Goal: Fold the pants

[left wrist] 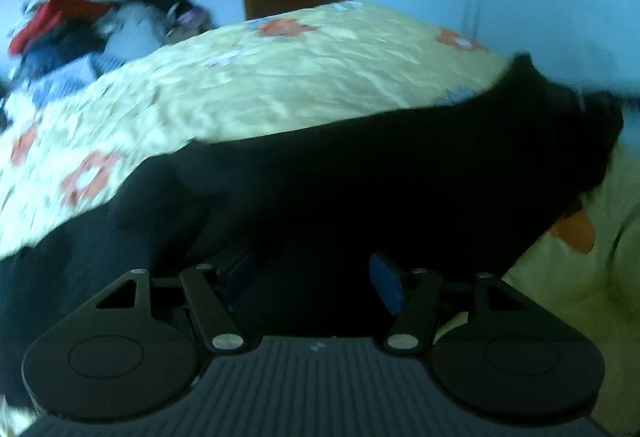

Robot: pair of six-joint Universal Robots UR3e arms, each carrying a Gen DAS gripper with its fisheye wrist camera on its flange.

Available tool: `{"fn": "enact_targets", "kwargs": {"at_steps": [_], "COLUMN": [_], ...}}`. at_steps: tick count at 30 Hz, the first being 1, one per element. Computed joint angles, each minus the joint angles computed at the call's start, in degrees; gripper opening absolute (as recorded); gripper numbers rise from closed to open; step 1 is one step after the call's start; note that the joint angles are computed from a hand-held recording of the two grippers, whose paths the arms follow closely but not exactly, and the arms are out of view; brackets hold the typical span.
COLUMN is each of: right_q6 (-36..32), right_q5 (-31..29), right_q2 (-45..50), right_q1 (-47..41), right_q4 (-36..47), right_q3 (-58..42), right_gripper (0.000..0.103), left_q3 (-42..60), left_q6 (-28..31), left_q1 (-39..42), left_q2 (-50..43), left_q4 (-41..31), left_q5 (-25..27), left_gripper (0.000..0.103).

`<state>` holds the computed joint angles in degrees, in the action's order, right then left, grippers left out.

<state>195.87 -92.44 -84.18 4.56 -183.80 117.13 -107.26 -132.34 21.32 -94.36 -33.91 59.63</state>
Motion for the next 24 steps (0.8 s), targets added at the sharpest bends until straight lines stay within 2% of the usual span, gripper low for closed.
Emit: {"fn": "enact_targets", "kwargs": {"at_steps": [1,2,4,6,9,10,12,13,15,18,19,20,21,22,24], "right_q6": [2.24,5.46,9.14,12.16,16.45,18.15,24.15,25.41,24.22,20.19,18.76,17.57,16.35,16.23,16.73], "right_q5": [0.61,0.97,4.58,3.37,-4.11,-4.58,-4.51,-4.19,-5.82,-11.34,-12.67,-14.11,-14.55,-13.38,-7.72], "right_q2": [-0.43,-0.38,0.93,4.41,11.26,12.46,16.23,17.77,20.70,28.03,29.15,29.68,29.89,29.98,27.61], "right_q1": [-2.62,-5.28,-10.31,-12.27,-11.41,-12.26,-12.18,-12.05,-10.73,-8.59,-8.31,-7.63,-7.34,-7.68,-10.53], "right_q4": [0.32,0.36,0.14,5.12,20.58,25.89,38.80,42.10,43.63,51.64,50.36,47.88,46.86,47.89,46.03], "right_q3": [-0.12,-0.89,-2.88,-9.11,-23.01,-26.51,-36.22,-39.44,-43.83,-56.49,-57.33,-56.88,-56.71,-57.19,-52.86], "right_gripper": [0.065,0.069,0.069,0.069,0.070,0.071,0.084,0.084,0.086,0.090,0.089,0.073,0.028,0.012,0.005], "left_q3": [-0.73,-0.67,-2.81,-5.66,-5.33,-4.33,-4.55,-4.53,-3.78,-3.55,-3.47,-3.20,-2.91,-2.34,-1.08], "left_q6": [0.07,-0.15,-0.65,-1.05,-1.85,-2.22,-2.85,-3.20,-4.17,-4.65,-4.75,-4.85,-4.72,-4.68,-4.50], "left_q1": [-1.31,-2.96,-5.19,-5.75,-6.86,-7.03,-6.63,-6.45,-6.54,-6.16,-6.05,-5.93,-5.72,-5.53,-5.28], "left_q2": [-0.95,-2.14,-3.95,-5.19,-7.01,-7.40,-7.63,-7.84,-8.79,-9.10,-9.22,-9.35,-9.39,-9.46,-9.69], "left_q4": [2.62,4.89,11.84,19.27,22.51,22.05,22.61,22.78,23.00,22.72,22.64,22.25,21.53,20.37,18.08], "left_q5": [1.06,2.61,4.92,5.42,6.26,6.29,5.43,4.97,4.44,3.49,3.20,2.83,2.28,1.60,0.45], "left_gripper": [0.069,0.069,0.070,0.071,0.071,0.071,0.071,0.071,0.070,0.070,0.070,0.069,0.065,0.062,0.046]}}
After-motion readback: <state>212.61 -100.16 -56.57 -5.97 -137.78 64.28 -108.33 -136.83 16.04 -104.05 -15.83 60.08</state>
